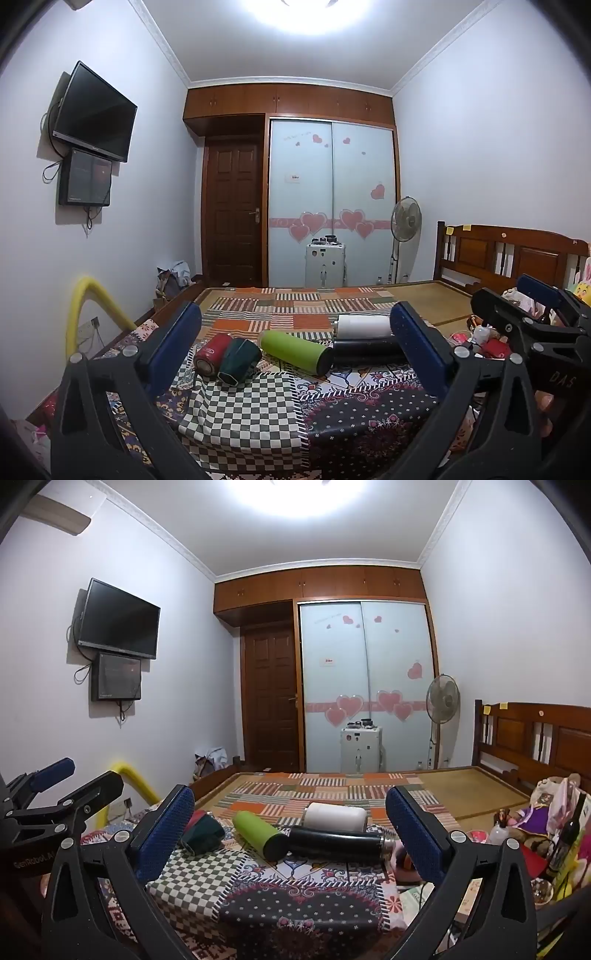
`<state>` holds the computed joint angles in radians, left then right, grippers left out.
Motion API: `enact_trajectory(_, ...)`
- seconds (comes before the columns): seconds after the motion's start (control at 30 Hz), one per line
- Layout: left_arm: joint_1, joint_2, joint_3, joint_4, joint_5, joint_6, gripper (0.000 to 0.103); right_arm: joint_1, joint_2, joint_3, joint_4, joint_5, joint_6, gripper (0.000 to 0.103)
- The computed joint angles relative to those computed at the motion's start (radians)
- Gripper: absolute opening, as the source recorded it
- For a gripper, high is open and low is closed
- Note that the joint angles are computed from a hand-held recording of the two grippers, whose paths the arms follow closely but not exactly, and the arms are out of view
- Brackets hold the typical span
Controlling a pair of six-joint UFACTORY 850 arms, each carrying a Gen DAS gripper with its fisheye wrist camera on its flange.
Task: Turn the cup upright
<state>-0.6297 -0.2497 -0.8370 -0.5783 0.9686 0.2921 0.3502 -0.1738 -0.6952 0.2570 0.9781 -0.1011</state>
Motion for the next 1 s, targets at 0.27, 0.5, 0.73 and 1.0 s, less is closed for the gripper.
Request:
enact_trajectory(0.27, 0.007, 0.010, 0.003, 0.005, -0.006, -0.007, 0.103, -0.001, 0.000, -0.004, 0.002, -0.003, -0.001, 0.103)
enact_trajectory(0.5, 0.007, 0.002, -0.002, 0.006, 0.000, -0.010, 0.103, -0.004, 0.010, 0.002, -0.007, -0.002, 0.004, 0.103)
enact_trajectory(0.73, 0.012, 0.000, -0.003, 0.008, 0.001, -0.013, 0.103, 0.002, 0.006, -0.001, 0.002, 0.005, -0.003, 0.103)
enact_trajectory(1.0, 0.014, 0.006, 0.000, 0.010, -0.002, -0.013, 0.103, 0.003, 0.001, -0.006, 0.002, 0.007, -0.005, 0.103)
